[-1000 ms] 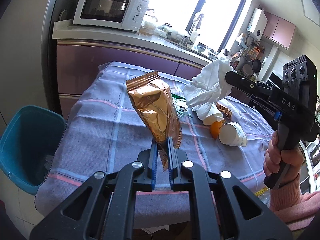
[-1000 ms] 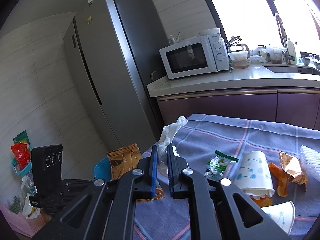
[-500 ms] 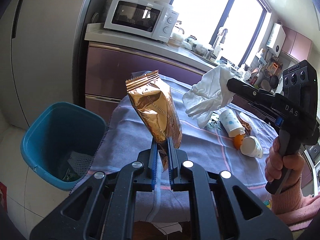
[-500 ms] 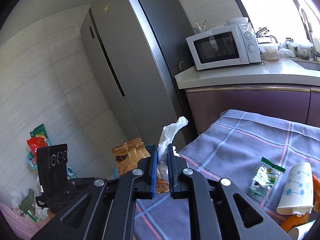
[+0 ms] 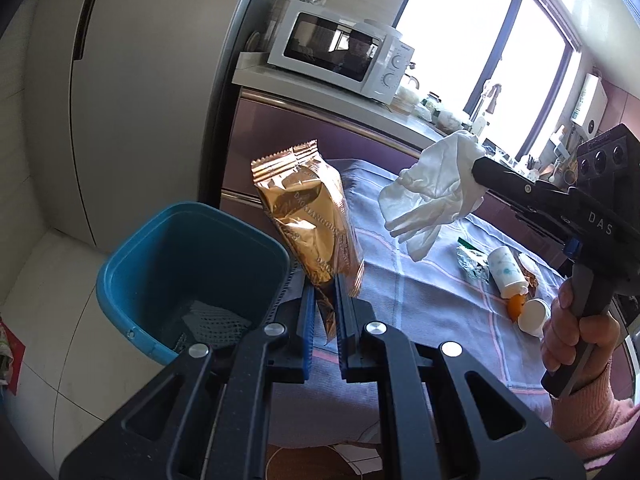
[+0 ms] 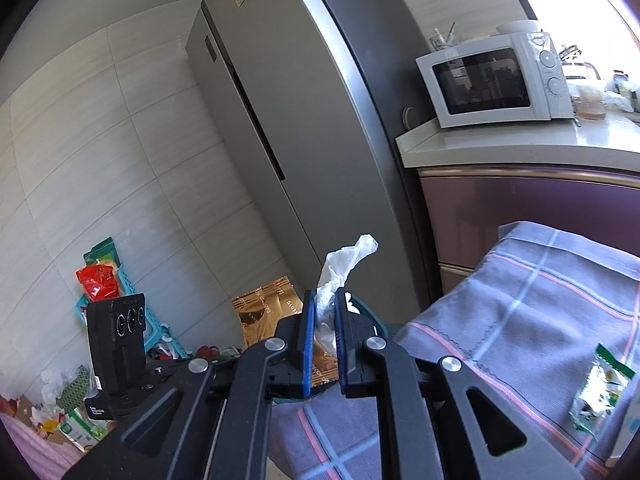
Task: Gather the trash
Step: 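Open both grippers over the teal bin to drop bag and tissue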
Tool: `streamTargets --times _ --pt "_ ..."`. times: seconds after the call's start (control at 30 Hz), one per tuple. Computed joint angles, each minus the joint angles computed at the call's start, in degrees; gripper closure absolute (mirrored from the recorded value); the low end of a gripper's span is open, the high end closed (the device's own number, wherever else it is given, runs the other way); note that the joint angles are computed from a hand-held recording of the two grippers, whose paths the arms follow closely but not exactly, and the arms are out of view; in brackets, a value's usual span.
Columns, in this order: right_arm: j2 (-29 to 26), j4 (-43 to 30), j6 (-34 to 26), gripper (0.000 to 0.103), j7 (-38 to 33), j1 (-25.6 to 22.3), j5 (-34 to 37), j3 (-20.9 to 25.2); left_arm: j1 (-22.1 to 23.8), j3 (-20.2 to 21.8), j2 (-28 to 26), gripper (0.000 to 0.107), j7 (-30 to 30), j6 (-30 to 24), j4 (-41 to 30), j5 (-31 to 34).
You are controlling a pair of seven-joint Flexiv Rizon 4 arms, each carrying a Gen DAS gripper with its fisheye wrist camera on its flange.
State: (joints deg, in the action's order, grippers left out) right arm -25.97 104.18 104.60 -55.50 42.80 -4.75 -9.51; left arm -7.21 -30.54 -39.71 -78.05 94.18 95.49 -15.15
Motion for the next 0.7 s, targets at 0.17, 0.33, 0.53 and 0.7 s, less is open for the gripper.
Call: streamTargets --times 0.17,0.33,0.53,0.7 --pt "-3.17 -4.52 -1.39 0.095 0.61 -7.16 -3.07 8.0 -0.53 2.42 0.25 0.097 -1.47 0.29 0.15 -0.53" --pt "-6.23 -8.21 -2.64 0.095 1.39 -12.21 -5.87 13.97 -1.98 5.81 0.46 0.097 -2.95 -0.17 -0.19 -0.81" --pt "-9.32 -12.16 -5.1 0.095 2.25 -14.05 -8.24 16.74 -3.53 9.24 -0.03 0.097 -4.75 -1.38 -0.94 -1.48" --pt "-11.85 -15.36 -8.01 0.095 2.34 -15.09 -9.64 18.61 -5.18 12.36 -0.82 0.097 -6.24 -2.74 -1.99 -1.97"
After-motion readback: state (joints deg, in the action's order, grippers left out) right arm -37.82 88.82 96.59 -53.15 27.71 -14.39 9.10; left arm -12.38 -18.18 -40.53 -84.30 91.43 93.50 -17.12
